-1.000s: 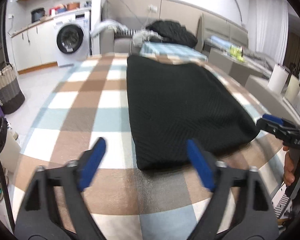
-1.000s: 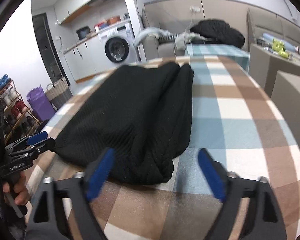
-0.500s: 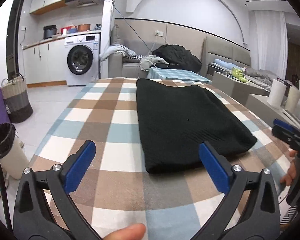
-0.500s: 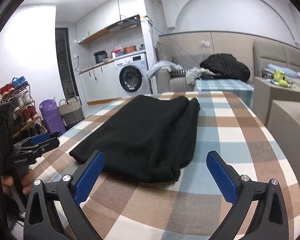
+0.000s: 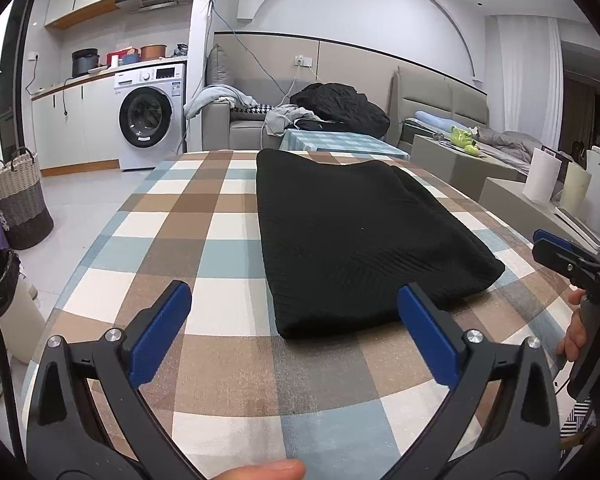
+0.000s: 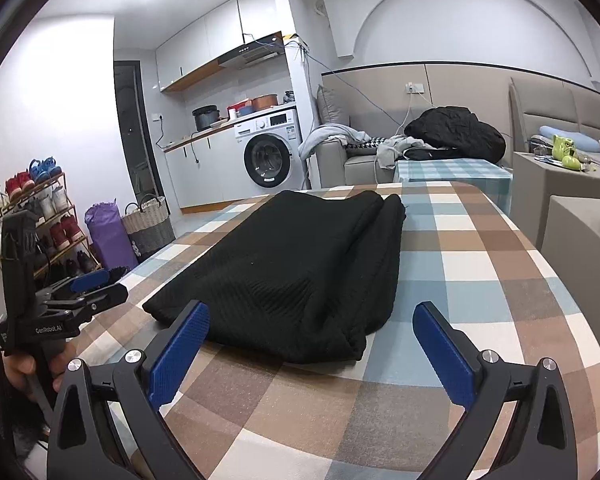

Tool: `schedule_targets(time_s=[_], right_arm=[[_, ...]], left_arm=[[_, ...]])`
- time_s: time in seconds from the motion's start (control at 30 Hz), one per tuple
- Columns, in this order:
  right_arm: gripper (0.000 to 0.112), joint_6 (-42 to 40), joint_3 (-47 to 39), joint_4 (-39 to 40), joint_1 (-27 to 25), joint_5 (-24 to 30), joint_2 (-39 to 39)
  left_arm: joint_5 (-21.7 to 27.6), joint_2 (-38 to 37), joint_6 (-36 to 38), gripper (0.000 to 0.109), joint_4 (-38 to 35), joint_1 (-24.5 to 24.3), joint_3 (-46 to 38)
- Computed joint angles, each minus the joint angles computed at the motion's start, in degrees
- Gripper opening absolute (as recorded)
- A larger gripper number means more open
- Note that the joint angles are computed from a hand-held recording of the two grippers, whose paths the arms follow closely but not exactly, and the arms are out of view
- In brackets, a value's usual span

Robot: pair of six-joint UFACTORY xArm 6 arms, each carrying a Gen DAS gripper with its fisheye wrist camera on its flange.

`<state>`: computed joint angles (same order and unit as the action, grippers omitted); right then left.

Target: Fold small clothes

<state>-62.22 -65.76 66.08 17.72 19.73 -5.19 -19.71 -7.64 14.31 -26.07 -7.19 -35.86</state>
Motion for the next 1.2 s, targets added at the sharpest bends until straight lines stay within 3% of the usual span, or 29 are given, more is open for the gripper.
schedule_targets(time_s=[0.1, 0.47, 1.2], right_arm=[[0.103, 0.1, 0.0, -0.4, 0.1, 0.0, 0.1], [0.103, 0.0, -0.3, 0.1, -0.2, 0.5, 0.4], [0.103, -0.6, 0.1, 0.2, -0.1, 0.1, 0.1]], left_arm=[[0.6, -0.3, -3.1, 0.103, 3.5, 1.0, 0.4], [0.7, -0.4, -5.3, 0.103, 5.7, 1.5, 0.6], [0.7, -0.6, -3.4, 0.103, 3.8, 0.8, 0.6]])
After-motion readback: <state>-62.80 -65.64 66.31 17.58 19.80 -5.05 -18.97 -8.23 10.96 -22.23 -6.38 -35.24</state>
